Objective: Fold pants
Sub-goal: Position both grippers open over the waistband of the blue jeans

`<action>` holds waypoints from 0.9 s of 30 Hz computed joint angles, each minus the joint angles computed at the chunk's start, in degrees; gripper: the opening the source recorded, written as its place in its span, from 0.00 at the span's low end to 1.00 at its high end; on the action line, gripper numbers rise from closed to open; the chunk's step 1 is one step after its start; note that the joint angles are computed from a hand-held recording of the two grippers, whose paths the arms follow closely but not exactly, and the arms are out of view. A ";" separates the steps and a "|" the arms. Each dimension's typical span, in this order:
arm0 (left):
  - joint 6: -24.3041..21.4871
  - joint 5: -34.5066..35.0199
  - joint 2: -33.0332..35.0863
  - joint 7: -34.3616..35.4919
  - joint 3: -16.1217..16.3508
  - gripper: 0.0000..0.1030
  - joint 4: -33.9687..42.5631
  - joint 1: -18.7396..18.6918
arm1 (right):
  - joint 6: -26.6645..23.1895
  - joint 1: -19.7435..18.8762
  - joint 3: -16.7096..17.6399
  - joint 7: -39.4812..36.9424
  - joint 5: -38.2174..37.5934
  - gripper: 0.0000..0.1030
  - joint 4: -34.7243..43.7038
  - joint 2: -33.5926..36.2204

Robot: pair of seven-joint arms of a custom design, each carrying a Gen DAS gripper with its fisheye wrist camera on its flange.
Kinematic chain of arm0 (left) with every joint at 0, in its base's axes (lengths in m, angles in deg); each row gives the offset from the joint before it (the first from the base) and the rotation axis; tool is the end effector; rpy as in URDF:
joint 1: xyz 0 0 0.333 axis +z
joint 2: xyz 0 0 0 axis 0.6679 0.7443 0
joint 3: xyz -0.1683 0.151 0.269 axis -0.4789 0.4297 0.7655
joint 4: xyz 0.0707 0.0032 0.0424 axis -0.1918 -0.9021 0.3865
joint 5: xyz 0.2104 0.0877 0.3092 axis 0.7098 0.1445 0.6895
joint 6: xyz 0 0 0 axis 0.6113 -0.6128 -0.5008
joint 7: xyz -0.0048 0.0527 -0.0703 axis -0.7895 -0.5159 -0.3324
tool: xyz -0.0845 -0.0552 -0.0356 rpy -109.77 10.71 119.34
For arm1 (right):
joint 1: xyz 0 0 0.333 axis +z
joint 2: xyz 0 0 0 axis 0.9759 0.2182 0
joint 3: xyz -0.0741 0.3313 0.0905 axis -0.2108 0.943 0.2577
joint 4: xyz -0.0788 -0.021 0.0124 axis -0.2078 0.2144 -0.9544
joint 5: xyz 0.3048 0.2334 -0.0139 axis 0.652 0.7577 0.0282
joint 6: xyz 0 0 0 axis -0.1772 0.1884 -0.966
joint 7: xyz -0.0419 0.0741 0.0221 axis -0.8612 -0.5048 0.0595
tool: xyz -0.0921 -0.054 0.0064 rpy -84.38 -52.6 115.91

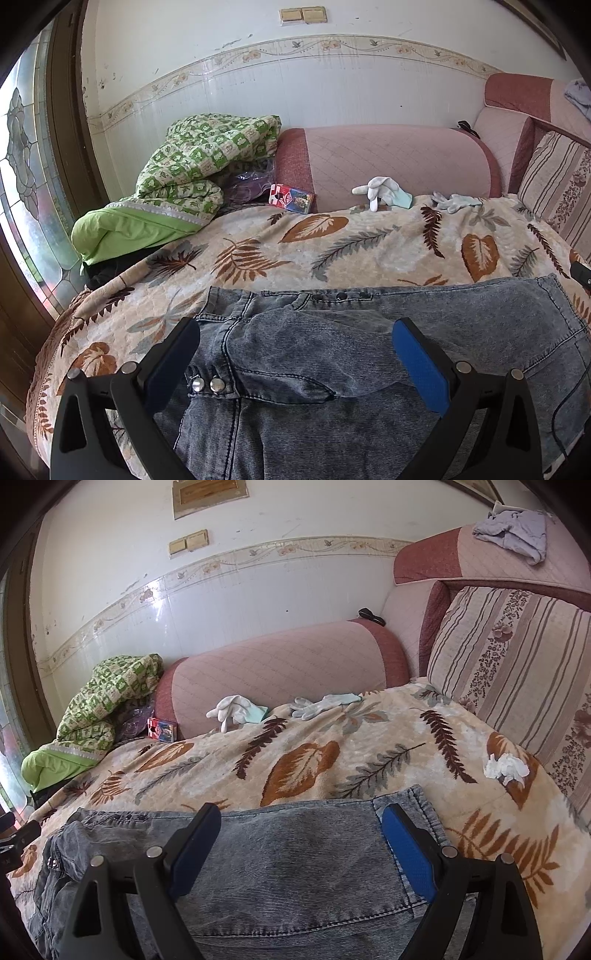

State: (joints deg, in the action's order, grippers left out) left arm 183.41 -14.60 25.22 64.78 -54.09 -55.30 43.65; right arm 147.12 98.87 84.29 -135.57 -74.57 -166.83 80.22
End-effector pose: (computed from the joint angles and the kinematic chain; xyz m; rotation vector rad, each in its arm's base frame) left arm 0.4659 -0.1684 0.5491 -1.6788 1.4766 -0.6185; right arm 0.5212 0.3042 0.5287 -1.5041 1.5715 -0.7001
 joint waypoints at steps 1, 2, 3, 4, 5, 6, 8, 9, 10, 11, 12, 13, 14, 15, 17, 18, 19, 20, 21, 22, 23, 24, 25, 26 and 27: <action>0.03 -0.04 -0.01 0.03 0.04 1.00 -0.03 -0.01 | 0.05 -0.03 -0.01 -0.10 0.17 0.89 -0.06 -0.02; 0.05 -0.86 -0.06 0.82 0.25 1.00 -0.09 -0.25 | 0.04 -0.05 0.00 -0.35 0.47 0.89 -0.08 -0.02; 0.11 -0.90 -0.07 0.90 0.22 1.00 -0.09 -0.19 | 0.00 -0.03 0.00 -0.37 0.51 0.89 -0.12 -0.05; 0.17 -0.95 -0.07 1.01 0.20 1.00 -0.11 -0.14 | -0.03 -0.01 0.00 -0.36 0.48 0.89 -0.16 -0.10; 0.19 -0.96 -0.08 1.07 0.17 1.00 -0.11 -0.07 | 0.02 -0.04 -0.01 -0.44 0.52 0.89 -0.13 -0.07; 0.13 -0.97 -0.09 0.96 0.08 1.00 -0.08 -0.02 | 0.01 -0.02 -0.01 -0.44 0.49 0.89 -0.14 -0.08; 0.18 -0.85 -0.15 0.85 0.02 1.00 -0.15 0.10 | 0.05 -0.05 0.01 -0.91 0.88 0.89 -0.09 -0.03; 0.28 -0.75 -0.17 0.82 0.03 1.00 -0.21 0.17 | 0.02 -0.02 0.00 -0.95 0.84 0.89 -0.10 -0.04; 0.32 -0.77 -0.20 0.82 0.03 1.00 -0.28 0.19 | 0.01 -0.01 0.00 -1.01 0.82 0.89 -0.11 -0.07; 0.30 -0.77 -0.23 0.82 -0.01 1.00 -0.33 0.21 | -0.07 0.05 0.02 -0.91 0.70 0.89 -0.07 -0.06; 0.24 -0.71 -0.23 0.73 -0.07 1.00 -0.32 0.25 | -0.09 0.07 0.03 -0.94 0.68 0.89 -0.06 -0.06; 0.27 -0.72 -0.24 0.77 -0.04 1.00 -0.35 0.27 | -0.12 0.08 0.04 -1.04 0.74 0.89 -0.06 -0.05; 0.37 -0.86 -0.24 0.91 0.00 1.00 -0.36 0.24 | -0.11 0.09 0.05 -1.14 0.81 0.89 -0.08 -0.07; 0.52 -0.90 -0.28 0.96 0.06 1.00 -0.44 0.28 | -0.11 0.10 0.05 -1.16 0.80 0.89 -0.09 -0.09; 0.41 -0.76 -0.29 0.79 -0.09 1.00 -0.44 0.37 | -0.15 0.12 0.05 -1.11 0.71 0.89 -0.06 -0.08; 0.47 -0.82 -0.29 0.89 -0.05 1.00 -0.45 0.36 | -0.15 0.13 0.05 -1.13 0.69 0.89 -0.06 -0.07; 0.51 -0.89 -0.31 0.98 -0.02 1.00 -0.48 0.37 | -0.18 0.15 0.07 -1.21 0.72 0.89 -0.04 -0.04; 0.48 -0.97 -0.29 1.03 -0.05 1.00 -0.45 0.37 | -0.16 0.15 0.07 -1.28 0.76 0.88 -0.03 -0.01; 0.51 -0.89 -0.38 0.98 -0.07 1.00 -0.61 0.41 | -0.11 0.15 0.07 -1.36 0.82 0.89 -0.03 0.00; 0.46 -0.86 -0.42 0.96 -0.11 1.00 -0.69 0.44 | -0.13 0.17 0.06 -1.36 0.85 0.89 -0.05 -0.01; 0.38 -0.90 -0.39 0.99 -0.15 1.00 -0.69 0.44 | -0.14 0.18 0.07 -1.48 0.94 0.89 -0.05 0.00; 0.35 -1.00 -0.37 1.07 -0.14 1.00 -0.69 0.42 | -0.16 0.20 0.07 -1.46 0.92 0.89 -0.06 -0.01; 0.50 -1.01 -0.47 1.10 -0.05 1.00 -0.85 0.45 | -0.14 0.20 0.05 -1.44 0.90 0.89 -0.04 0.00; 0.27 -1.02 -0.36 1.09 -0.20 1.00 -0.69 0.45 | -0.10 0.19 0.04 -1.46 0.91 0.89 -0.03 0.00; 0.27 -1.05 -0.36 1.16 -0.18 1.00 -0.68 0.43 | -0.12 0.20 0.03 -1.38 0.85 0.89 -0.02 0.01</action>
State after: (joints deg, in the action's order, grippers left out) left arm 183.68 -15.65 24.85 65.94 -54.27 -55.98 44.09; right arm 147.00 99.07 84.32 -136.95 -73.72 -166.85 80.23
